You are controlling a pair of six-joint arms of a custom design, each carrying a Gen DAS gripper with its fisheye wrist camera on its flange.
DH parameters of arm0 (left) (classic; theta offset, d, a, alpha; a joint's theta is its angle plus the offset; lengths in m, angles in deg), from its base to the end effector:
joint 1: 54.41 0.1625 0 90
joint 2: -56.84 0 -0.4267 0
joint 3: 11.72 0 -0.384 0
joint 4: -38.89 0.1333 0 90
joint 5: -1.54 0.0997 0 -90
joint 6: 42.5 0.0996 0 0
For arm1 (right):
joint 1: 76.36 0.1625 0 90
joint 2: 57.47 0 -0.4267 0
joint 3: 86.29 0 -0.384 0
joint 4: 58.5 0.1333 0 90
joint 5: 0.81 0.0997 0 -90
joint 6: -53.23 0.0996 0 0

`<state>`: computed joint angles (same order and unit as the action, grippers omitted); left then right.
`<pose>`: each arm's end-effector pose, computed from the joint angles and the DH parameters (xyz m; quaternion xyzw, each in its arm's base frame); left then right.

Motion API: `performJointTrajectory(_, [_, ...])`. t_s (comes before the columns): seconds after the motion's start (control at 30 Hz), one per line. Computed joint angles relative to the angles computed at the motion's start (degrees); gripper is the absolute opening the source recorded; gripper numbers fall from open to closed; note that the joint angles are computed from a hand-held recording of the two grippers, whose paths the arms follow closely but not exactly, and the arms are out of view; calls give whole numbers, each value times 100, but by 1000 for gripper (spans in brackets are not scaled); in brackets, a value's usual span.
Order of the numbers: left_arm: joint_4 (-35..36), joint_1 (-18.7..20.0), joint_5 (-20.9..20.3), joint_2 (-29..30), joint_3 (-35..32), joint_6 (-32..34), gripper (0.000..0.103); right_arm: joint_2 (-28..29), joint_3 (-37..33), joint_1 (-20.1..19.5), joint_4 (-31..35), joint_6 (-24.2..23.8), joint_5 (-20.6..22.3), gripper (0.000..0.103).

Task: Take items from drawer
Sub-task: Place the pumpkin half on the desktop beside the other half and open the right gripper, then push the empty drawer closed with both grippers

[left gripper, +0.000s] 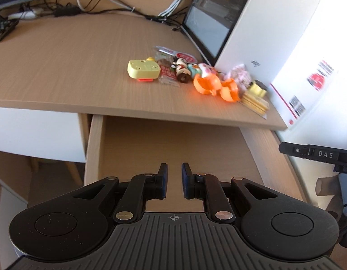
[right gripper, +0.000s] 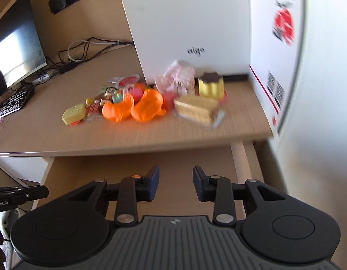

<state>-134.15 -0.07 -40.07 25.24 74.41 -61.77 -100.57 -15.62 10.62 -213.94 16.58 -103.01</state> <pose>-0.2424 -0.6943 0.0628 0.0261 0.8894 -0.3825 0.2489 0.0705 -0.7952 0.2607 0.2391 -0.9103 0.2694 0.2040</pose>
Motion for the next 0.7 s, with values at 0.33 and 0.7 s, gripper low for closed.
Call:
performJointTrajectory(0.33, [-898,-396,447,-203,799,145,14,-916,1616,80,-1011,-19,75,42])
performJointTrajectory(0.7, [-2921,-962,1405,382,1319,609,14,-1197,2502,-188,-2215,-792,695,58])
